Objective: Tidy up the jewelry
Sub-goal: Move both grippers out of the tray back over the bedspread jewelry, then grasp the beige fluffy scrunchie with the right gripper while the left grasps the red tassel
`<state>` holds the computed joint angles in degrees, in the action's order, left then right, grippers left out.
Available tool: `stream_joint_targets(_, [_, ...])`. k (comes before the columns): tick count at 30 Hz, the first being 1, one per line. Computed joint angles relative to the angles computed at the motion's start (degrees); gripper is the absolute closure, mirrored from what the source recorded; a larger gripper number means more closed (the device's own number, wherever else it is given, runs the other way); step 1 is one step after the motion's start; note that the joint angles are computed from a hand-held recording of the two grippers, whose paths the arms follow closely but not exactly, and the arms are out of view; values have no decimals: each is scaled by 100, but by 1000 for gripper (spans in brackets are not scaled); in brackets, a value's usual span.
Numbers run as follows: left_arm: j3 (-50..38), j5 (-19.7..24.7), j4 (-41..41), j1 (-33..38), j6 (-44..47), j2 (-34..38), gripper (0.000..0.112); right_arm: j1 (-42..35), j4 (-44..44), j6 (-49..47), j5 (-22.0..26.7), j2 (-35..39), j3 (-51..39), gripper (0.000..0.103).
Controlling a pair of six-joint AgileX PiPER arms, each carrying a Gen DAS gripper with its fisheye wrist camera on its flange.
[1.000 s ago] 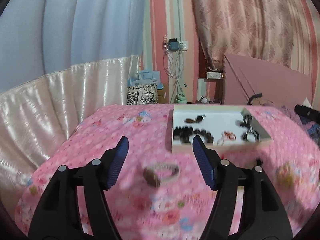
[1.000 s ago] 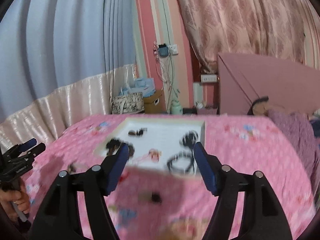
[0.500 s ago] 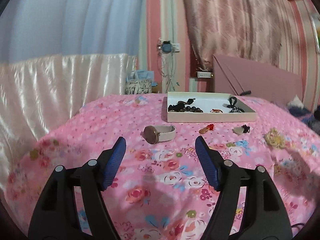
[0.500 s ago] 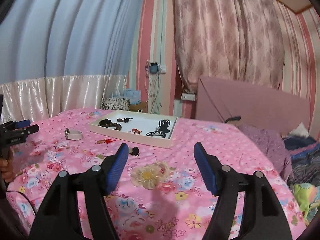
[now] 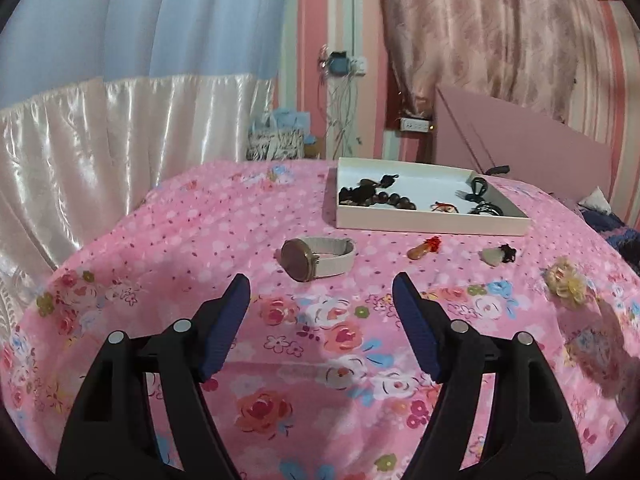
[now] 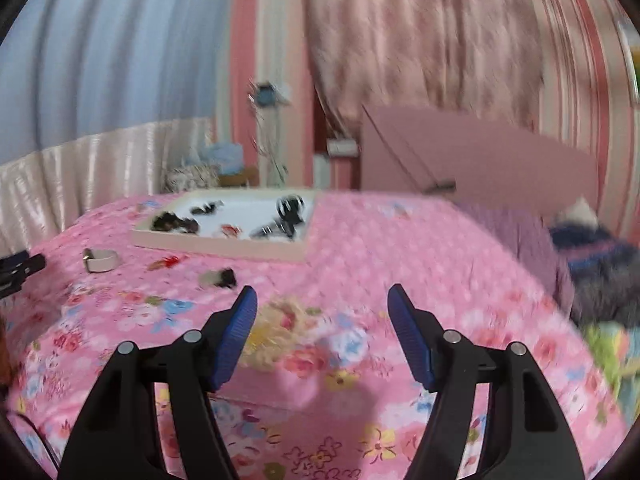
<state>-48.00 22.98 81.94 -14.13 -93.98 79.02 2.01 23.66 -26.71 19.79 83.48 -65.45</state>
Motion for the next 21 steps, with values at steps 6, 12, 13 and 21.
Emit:
stream_joint_targets(6, [-1250, -63, -2679, 185, 2903, 767, 38, -356, 53, 173, 1368, 867, -1026, 35])
stream_joint_targets(12, [-2278, 369, -3797, -184, 4219, 1414, 38, -115, -787, 669, 2082, 1364, -1696, 35])
stream_joint_targets(13, [-2355, 402, -4017, -206, 4386, 1484, 38, -72, -726, 590, 2155, 1418, -1754, 35])
stream_joint_targets(21, [-2923, 797, -4760, -249, 5378, 2006, 38, 431, -1235, 955, 2428, 1964, -2324, 35])
